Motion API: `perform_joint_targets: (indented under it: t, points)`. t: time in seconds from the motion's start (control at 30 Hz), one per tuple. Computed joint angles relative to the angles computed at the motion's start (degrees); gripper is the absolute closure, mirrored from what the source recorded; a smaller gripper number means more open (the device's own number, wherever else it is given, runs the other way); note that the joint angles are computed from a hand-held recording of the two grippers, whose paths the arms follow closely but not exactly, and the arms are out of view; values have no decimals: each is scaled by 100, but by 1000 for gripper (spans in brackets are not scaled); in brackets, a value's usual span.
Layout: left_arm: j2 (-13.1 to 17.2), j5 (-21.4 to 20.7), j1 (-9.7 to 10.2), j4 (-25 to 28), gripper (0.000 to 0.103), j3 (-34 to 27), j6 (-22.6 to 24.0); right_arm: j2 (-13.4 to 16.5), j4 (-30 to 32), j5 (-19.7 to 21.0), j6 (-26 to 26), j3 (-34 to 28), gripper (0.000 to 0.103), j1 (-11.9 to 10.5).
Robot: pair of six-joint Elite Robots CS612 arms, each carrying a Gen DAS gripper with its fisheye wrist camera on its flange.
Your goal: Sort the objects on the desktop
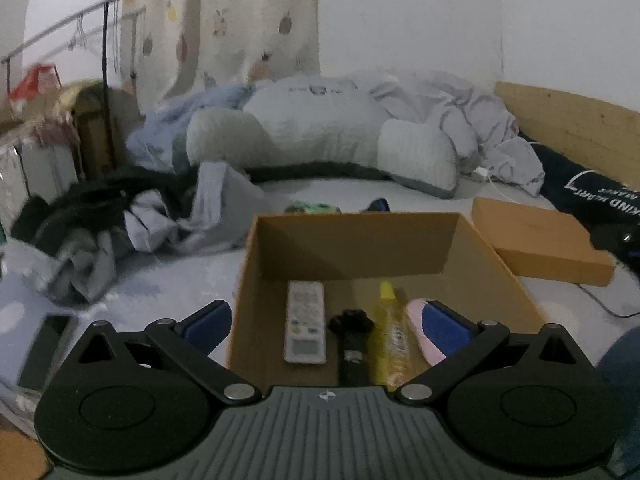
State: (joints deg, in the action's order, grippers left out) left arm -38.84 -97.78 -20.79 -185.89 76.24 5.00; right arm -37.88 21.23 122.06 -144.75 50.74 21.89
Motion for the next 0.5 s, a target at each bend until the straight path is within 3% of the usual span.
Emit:
perform_joint_targets:
  t: [0.13, 0.33, 0.5]
  points:
    - [6, -132, 1, 19, 0, -23, 58, 52, 246, -86, 167, -93, 0, -40]
    - [48, -352, 76, 212, 0, -236, -235, 175, 658, -37, 353, -378, 0, -88]
    - [117, -469, 144, 471, 0, -519, -453, 171, 648, -265, 573, -456, 0, -175]
